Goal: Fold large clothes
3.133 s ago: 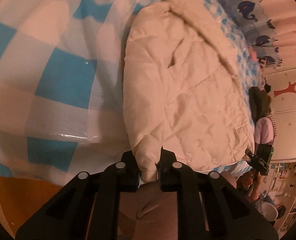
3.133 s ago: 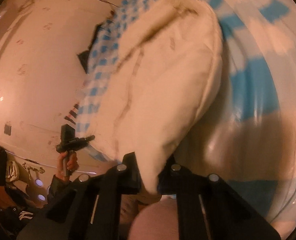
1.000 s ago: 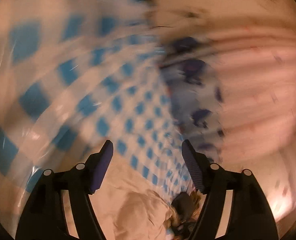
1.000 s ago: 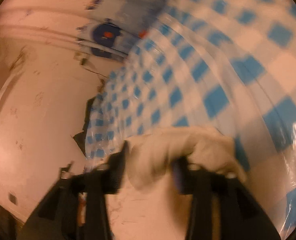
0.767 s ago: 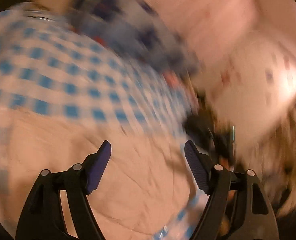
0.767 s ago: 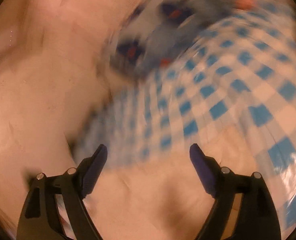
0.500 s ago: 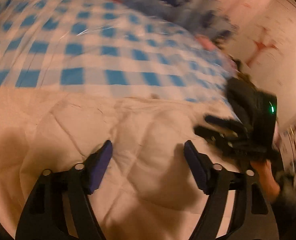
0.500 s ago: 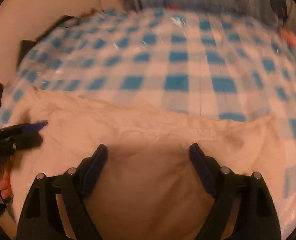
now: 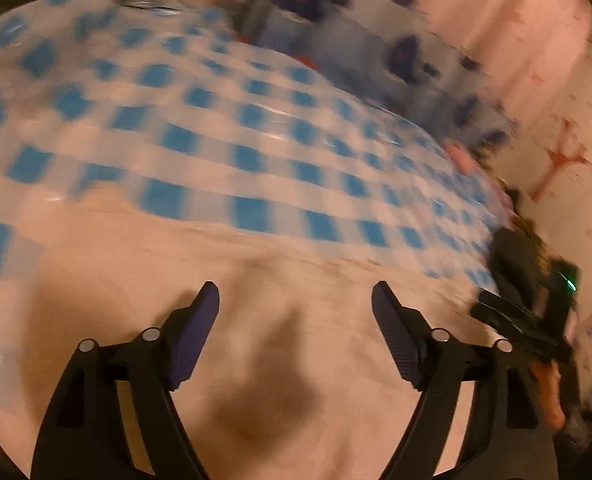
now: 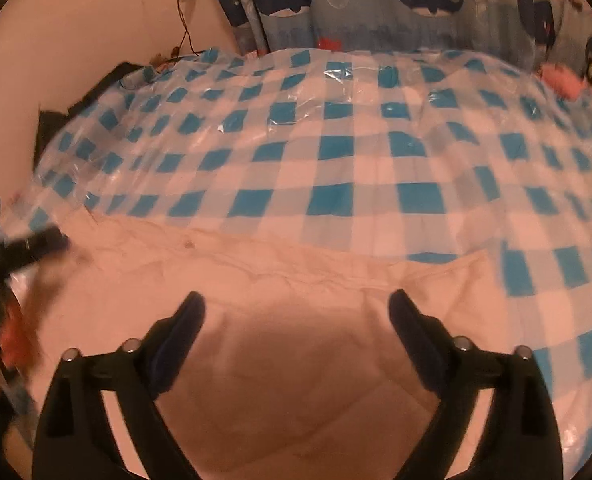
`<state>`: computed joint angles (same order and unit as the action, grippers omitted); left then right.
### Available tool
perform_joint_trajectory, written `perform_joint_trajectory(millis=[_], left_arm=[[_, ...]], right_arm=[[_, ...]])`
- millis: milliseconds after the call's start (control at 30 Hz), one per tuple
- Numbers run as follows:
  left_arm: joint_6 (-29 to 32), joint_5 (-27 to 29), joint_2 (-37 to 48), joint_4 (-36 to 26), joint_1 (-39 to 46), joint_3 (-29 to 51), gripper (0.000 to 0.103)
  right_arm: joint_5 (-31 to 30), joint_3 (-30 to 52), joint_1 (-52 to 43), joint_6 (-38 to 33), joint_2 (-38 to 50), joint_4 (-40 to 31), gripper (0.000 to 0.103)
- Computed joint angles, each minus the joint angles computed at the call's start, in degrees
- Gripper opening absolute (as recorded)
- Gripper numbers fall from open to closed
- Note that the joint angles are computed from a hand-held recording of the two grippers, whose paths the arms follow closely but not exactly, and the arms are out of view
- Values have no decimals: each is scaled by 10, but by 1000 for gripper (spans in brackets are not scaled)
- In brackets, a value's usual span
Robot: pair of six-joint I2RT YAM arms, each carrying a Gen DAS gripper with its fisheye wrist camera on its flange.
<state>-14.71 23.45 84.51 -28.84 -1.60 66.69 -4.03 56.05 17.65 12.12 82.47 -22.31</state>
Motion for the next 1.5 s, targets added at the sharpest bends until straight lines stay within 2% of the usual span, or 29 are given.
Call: perform_joint_trajectory(millis=[67,167,233,267,300,400,467,500,600,667,733,800,900,1000,1167,1300,1433,1500], left_arm=[[-10,26,34,11,41,-13,75],[5,27,54,60,46,-53,74],[13,5,43,54,39,-51,74],[11,9,33,53,43,-53,74],[2,18,8,56,56,-64,74],[-13,38,-104,79,123,-118,74],[8,6,-172,75,165,-148,76],[18,10,-183,73,183,-156,77],[29,81,-151,19,245,-165,77],[10,119,-140,26,257,-187,77],[-11,105,-152,44,240,-215,77],[-19,81,-158,35,215,-216,77],[-6,80,-207,-12,216,-220,77],[43,94,-264,-84,244,-216,77],[110,86,-306,-184,265,-232,77],[156,71,-382,-266,279,-232,77],[242,97,-426,-365,344,-227,78],[275,83,-444,-402,358,-227,78]], right_arm=[[-14,7,-15,5,53,6,90],[-45,-10,-36,21,111,68,93],[-26,14,-26,12,120,39,93],[-38,19,-30,8,117,28,93],[-56,13,-40,7,101,26,93],[-92,-55,-79,9,-25,28,93],[-102,-111,-112,6,-121,15,93],[-119,-133,-132,12,-150,12,93],[-231,-184,-203,50,-162,7,93],[-241,-196,-208,73,-162,26,93],[-241,-201,-204,93,-176,46,93],[-240,-179,-209,84,-168,24,93],[-249,-160,-238,57,-194,-30,93],[-272,-174,-271,34,-239,-75,93],[-248,-219,-246,-12,-301,-149,94],[-256,-224,-254,-31,-390,-234,94],[-272,-245,-284,-79,-479,-324,95],[-261,-246,-296,-96,-505,-359,95]])
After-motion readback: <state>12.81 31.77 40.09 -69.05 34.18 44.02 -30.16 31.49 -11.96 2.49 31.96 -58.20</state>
